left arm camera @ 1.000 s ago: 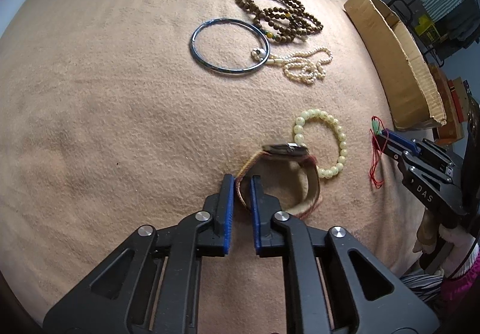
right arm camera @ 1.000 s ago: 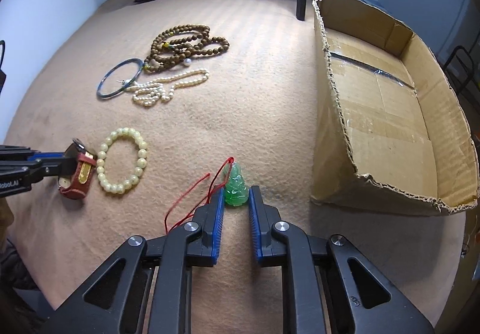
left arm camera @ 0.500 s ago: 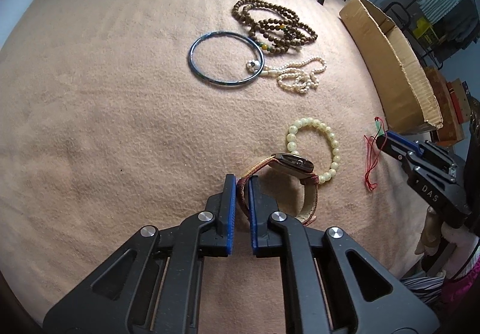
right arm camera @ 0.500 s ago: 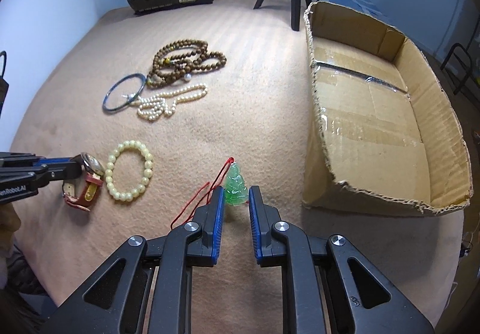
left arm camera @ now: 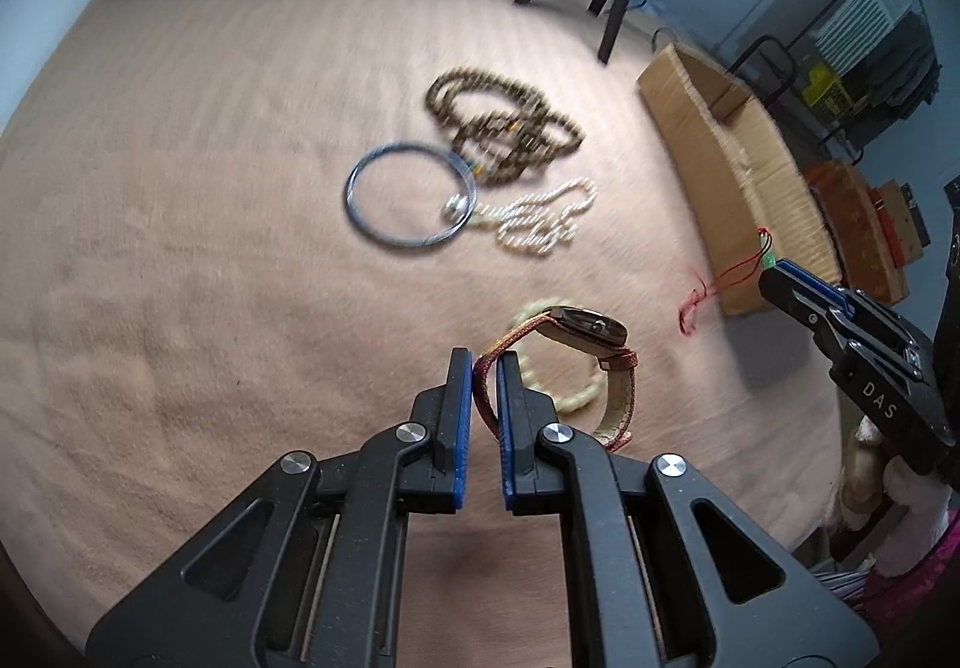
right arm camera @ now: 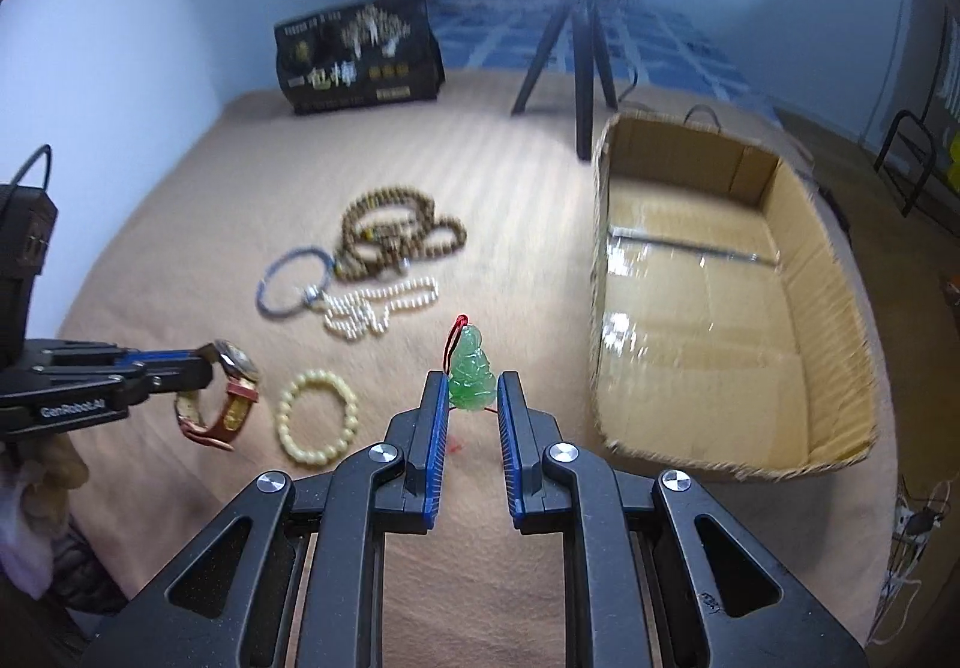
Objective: Organize jewelry
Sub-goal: 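Carry the watch and jade pendant into the cardboard box and release both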
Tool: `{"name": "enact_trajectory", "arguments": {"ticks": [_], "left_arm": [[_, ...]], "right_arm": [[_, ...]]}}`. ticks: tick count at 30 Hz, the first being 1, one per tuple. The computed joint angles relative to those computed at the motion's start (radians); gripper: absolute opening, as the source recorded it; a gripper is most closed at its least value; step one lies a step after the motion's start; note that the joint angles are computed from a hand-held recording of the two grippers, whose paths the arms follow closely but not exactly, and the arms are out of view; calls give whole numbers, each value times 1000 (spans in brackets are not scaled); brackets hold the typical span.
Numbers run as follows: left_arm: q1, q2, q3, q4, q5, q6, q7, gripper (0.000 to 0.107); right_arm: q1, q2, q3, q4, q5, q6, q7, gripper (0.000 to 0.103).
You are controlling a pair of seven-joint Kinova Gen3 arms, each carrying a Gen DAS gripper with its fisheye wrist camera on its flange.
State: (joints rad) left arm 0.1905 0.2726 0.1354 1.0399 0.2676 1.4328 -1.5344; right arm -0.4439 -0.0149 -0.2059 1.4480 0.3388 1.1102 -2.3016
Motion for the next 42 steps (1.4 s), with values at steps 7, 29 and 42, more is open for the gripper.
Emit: {"name": "enact_trajectory", "arguments": {"ticks": [7, 29, 42], "left_arm": [[24, 2, 17, -76, 26, -28, 21, 6], [220, 163, 57, -323, 3, -74, 129, 6], [321, 261, 49, -409, -43, -68, 180, 6]], "right_arm": [[11, -36, -9, -13, 80, -10, -44, 15], [182, -132, -8, 74, 161, -9, -135, 15], [242, -139, 35, 132, 75, -5, -77, 15]]}}
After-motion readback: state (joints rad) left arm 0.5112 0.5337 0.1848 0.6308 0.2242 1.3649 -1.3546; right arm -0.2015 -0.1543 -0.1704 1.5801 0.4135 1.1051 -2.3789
